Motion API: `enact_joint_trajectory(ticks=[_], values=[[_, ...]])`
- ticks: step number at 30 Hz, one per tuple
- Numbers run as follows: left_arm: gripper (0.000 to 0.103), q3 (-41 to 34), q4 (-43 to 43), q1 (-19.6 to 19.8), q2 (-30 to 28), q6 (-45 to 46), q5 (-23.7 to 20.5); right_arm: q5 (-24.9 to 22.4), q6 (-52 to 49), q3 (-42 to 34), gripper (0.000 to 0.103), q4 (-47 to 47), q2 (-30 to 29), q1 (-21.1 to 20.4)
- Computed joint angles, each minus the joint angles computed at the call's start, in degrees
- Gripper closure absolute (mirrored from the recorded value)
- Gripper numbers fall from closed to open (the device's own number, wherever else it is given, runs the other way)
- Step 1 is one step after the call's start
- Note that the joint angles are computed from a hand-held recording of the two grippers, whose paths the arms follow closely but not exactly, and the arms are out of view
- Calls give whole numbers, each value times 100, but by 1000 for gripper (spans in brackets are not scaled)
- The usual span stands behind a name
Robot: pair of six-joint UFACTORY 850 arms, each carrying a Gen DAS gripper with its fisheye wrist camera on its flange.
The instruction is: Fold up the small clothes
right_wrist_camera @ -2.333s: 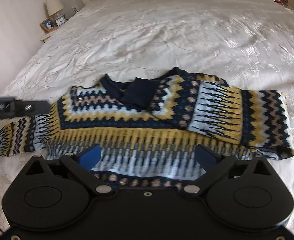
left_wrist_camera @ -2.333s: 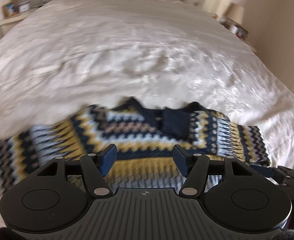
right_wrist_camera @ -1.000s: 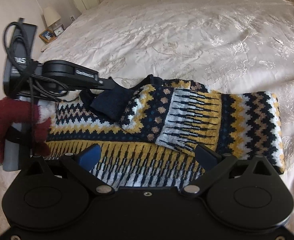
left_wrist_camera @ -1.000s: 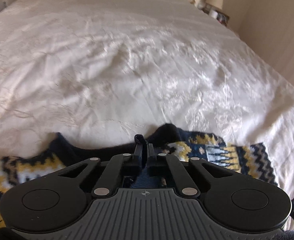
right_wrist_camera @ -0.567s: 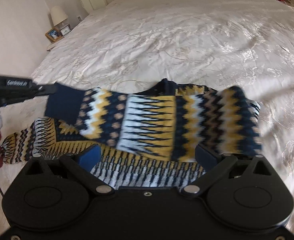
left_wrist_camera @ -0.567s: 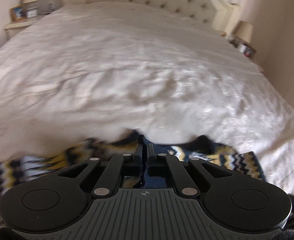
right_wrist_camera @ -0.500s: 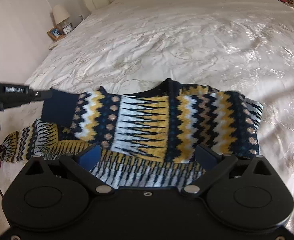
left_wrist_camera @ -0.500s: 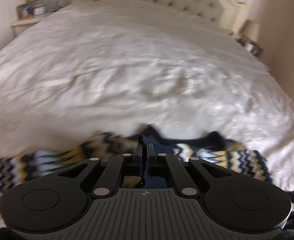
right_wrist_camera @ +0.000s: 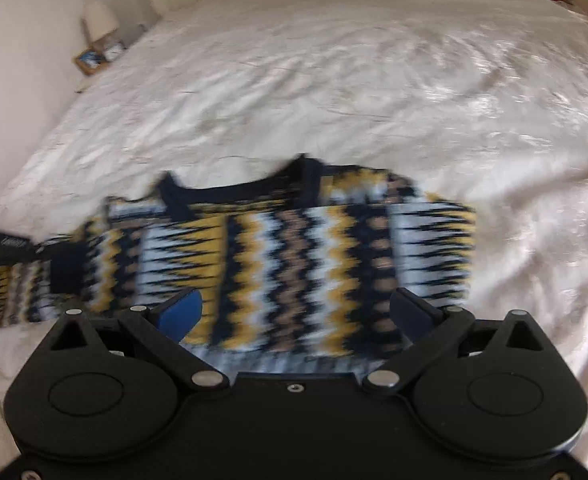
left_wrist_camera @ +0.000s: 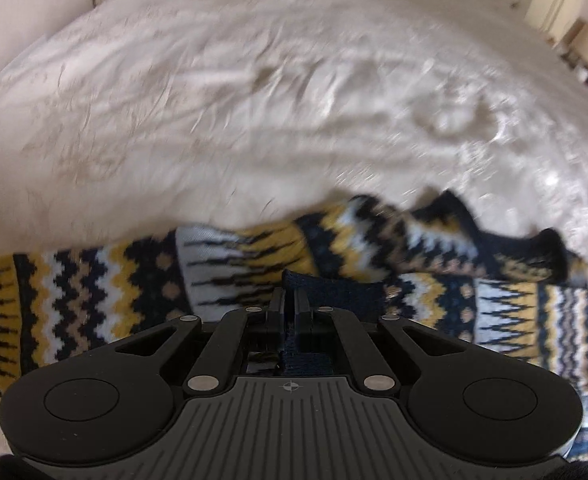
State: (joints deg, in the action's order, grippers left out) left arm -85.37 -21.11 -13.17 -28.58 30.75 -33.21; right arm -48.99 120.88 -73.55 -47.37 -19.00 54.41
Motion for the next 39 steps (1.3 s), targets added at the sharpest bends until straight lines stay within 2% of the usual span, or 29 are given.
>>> enact_joint_trajectory(ticks=[2, 6, 11, 12, 13, 15, 22, 28, 30, 32, 36, 39], values=[[98, -140, 438, -25, -157, -340, -134, -74, -48, 172, 2, 93, 127, -86], [98, -133, 623, -5, -221, -493, 24, -151, -164, 331, 2, 169, 262, -178], [92, 185, -248, 155, 101, 202, -80, -46, -291, 310, 1, 198, 223, -187], [87, 315, -421, 181, 221, 405, -81, -22, -341, 284, 1, 220, 202, -174], [77, 497, -604, 212, 386, 622, -85, -12, -399, 246, 1, 245, 170, -153], [72, 725, -843, 219, 601, 864, -238, 33, -521, 160, 1, 317, 101, -101], [72, 1750, -1009, 273, 1454, 1416, -755, 336, -922, -404, 1, 453, -317, 138], [72, 2371, -349, 320, 1855, 1698, -951, 518, -2080, -988, 1, 1093, -844, 301], [72, 2612, 163, 308, 1964, 1765, -894, 301, -2755, -1208, 1, 1536, -1076, 330], [72, 2843, 286, 408, 2092, 1985, -774, -138, -3319, -1437, 1, 2007, -1336, 352], [72, 2962, 377, 630, 2197, 1846, -766, -277, -3100, -1245, 1, 2259, -1326, 385], [72, 2950, 317, 806, 2225, 1891, -833, -208, -2893, -1164, 1, 2210, -1229, 413]])
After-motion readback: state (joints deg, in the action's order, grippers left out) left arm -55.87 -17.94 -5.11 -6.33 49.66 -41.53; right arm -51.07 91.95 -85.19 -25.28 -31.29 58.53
